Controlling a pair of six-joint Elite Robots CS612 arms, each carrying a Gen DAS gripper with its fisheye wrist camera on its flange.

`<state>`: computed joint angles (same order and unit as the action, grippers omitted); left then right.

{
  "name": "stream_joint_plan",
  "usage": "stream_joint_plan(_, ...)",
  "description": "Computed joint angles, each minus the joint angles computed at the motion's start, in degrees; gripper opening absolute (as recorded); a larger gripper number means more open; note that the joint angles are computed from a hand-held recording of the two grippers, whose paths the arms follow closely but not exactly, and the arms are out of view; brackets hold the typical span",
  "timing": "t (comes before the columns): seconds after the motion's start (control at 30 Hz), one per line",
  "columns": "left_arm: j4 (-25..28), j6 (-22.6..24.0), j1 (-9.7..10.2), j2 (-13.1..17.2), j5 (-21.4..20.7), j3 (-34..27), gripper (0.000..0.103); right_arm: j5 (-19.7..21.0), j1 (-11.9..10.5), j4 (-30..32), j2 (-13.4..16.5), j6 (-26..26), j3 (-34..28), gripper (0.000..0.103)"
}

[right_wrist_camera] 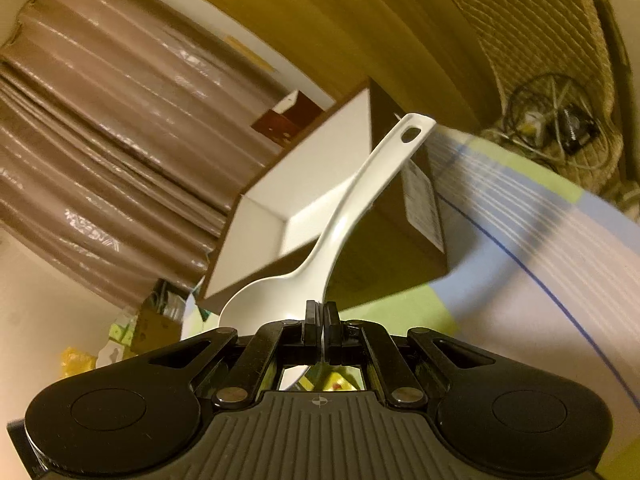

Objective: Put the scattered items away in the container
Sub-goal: 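Carry the hair clip with the left gripper into the box while the right gripper carries the paddle in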

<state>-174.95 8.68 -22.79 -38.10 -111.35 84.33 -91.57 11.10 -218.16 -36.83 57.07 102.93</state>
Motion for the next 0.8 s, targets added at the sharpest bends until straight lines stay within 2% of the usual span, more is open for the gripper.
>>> stream_joint_plan(0.23, -0.78, -0.9, -0.36, 1.81, -3.5, -5.31, 0.033, 2.72, -1.19, 1.85, 0.6, -4.1, -3.45, 0.0)
stream_joint_plan(0.43, 1.14, -1.47, -1.05, 4.59, -5.26, -12.34, 0.033, 4.82, -2.39, 5.25, 1.74, -7.09, -8.0, 0.0)
stream_joint_plan(0.67, 5.95, -0.83, -2.17, 9.13, -4.54, -22.89, 0.033, 6.38, -3.46, 11.07, 3.55, -8.44, -14.11, 0.0)
stream_joint_plan(0.8, 10.04, 0.36, -2.86, 12.18, -3.14, -29.4, 0.033, 6.6, -3.96, 17.05, 4.5, -9.07, -17.52, 0.0)
